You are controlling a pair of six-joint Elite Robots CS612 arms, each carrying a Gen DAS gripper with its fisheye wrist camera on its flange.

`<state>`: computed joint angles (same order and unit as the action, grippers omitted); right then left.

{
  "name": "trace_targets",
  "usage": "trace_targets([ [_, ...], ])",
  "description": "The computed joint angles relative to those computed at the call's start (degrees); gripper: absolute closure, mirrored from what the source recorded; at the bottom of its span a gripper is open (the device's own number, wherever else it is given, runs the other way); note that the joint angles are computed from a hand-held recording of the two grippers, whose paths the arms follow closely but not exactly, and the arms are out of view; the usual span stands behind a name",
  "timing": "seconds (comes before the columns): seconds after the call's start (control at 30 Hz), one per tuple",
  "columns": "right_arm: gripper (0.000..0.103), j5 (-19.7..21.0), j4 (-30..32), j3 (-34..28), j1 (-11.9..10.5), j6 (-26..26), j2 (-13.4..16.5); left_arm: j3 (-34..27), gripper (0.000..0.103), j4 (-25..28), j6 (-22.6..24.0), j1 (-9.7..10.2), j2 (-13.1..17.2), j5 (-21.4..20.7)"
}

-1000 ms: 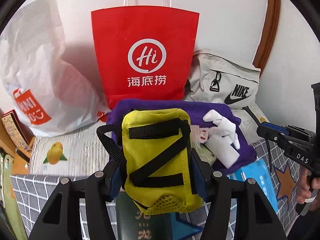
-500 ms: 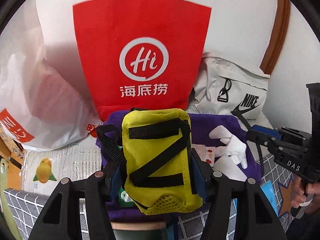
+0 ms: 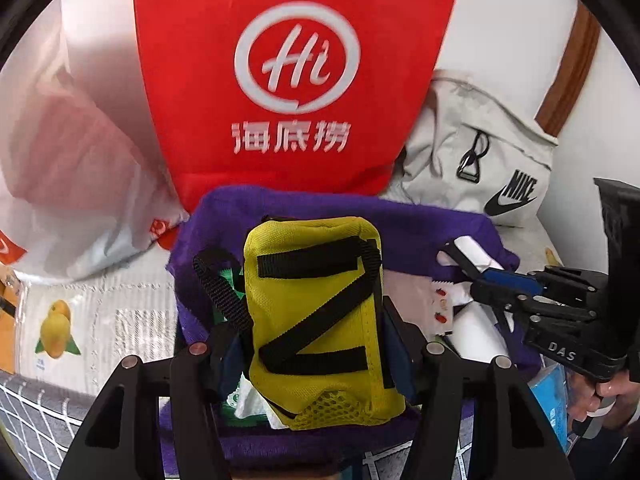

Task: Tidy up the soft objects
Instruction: 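Lower the yellow pouch and watch strap onto the purple towel and open both tools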

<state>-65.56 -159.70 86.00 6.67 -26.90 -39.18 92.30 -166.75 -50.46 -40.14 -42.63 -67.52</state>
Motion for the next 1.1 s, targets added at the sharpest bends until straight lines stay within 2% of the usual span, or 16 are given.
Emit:
trace_targets([
  [0.17, 0.082, -0.77, 2.27, -0.77, 0.26, -0.93, 0.51, -0.87, 0.046, 1.21, -1.17, 0.7, 0.9, -3.39],
  [0.4, 0.08, -0.06, 3.81, -1.1, 0.12, -1.28, 0.73, -1.95, 0.045, 3.32, -1.3, 0.87, 1.65, -5.28],
  [0.57, 0.068, 1.13, 5.16, -1.35, -0.18, -0.66, 0.53, -2.8, 0.041, 4.0, -1.02, 0.96, 2.21, -6.58],
  [0.63, 0.058, 2.33, 5.58, -1.2, -0.35, -0.99, 0.32, -3.03, 0.04, 4.92, -1.18, 0.93, 2.12, -6.8],
  [0.7, 0.056, 2.68, 4.8, -0.71, -0.38, -1.01, 0.02, -3.34, 0.039, 6.04, -1.23, 0.92, 2.08, -6.95],
  [0.8, 0.055, 2.5, 4.02, -0.01, -0.19, -1.19, -0.46, -3.88, 0.033, 8.68, -0.91, 0.84, 1.89, -7.24],
  [0.93, 0.053, 1.83, 3.69, 1.14, 0.0, -1.99, -1.32, -3.6, 0.017, 10.29, -0.16, 0.18, 1.08, -5.55],
  [1.1, 0.051, 1.57, 2.26, 3.39, -0.41, -1.54, -3.04, -2.88, 0.015, 11.56, -0.14, -0.8, -0.5, -3.71],
])
